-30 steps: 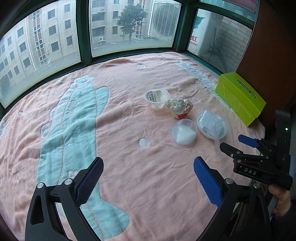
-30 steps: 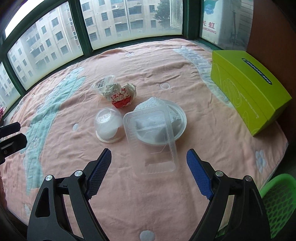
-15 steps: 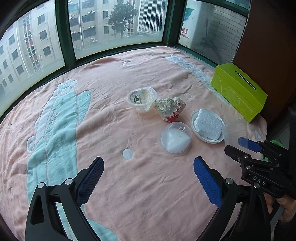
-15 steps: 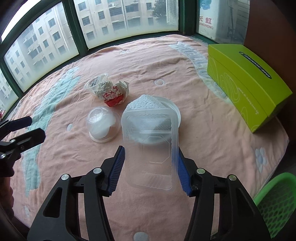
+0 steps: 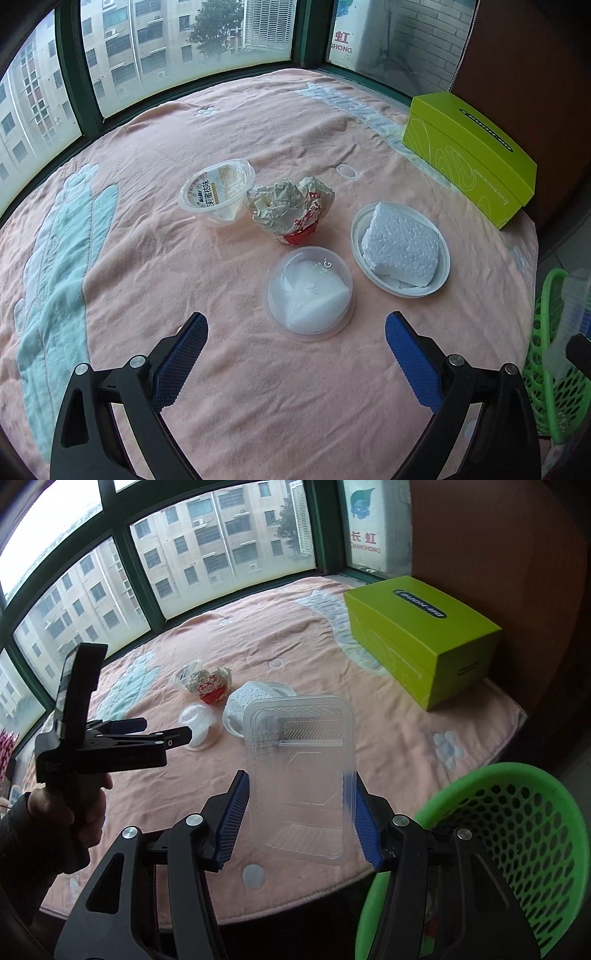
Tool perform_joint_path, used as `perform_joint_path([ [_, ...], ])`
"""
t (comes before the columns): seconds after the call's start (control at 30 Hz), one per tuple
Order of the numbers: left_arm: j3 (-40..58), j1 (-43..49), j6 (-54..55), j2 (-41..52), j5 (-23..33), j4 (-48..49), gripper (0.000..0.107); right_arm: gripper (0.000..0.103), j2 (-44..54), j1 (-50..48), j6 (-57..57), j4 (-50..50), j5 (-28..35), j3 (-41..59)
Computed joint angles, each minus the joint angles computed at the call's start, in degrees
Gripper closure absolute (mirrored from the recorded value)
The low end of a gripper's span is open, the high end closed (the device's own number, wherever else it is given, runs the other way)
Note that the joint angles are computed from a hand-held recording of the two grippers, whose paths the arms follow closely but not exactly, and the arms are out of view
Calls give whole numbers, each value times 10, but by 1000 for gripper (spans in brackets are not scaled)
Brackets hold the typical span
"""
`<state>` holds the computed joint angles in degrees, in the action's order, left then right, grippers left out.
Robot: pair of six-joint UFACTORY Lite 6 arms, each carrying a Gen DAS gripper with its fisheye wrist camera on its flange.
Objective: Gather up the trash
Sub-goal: 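Carry the box to the wastebasket with the right tool while the left grasps the round clear cup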
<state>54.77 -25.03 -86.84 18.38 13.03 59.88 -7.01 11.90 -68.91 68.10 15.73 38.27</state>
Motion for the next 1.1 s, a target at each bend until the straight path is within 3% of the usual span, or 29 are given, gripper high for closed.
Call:
perform_joint_path([
  [0.17, 43, 12, 52, 53, -11, -44, 16, 49, -61, -66, 11, -26, 26, -52],
  [0.47, 97, 25, 161, 118, -26, -152, 33, 49, -116, -175, 0, -50, 74, -103],
  [0.63, 100, 17, 93, 123, -21, -87, 41, 49, -135, -215, -8, -59, 92, -116],
  [0.8, 82, 8, 42, 100, -11, -49, 42, 49, -162, -243, -6, -71, 110, -131],
  [1.1, -15, -33, -48, -36, 15, 10, 42, 49, -216, -320, -28, -87, 159, -160],
])
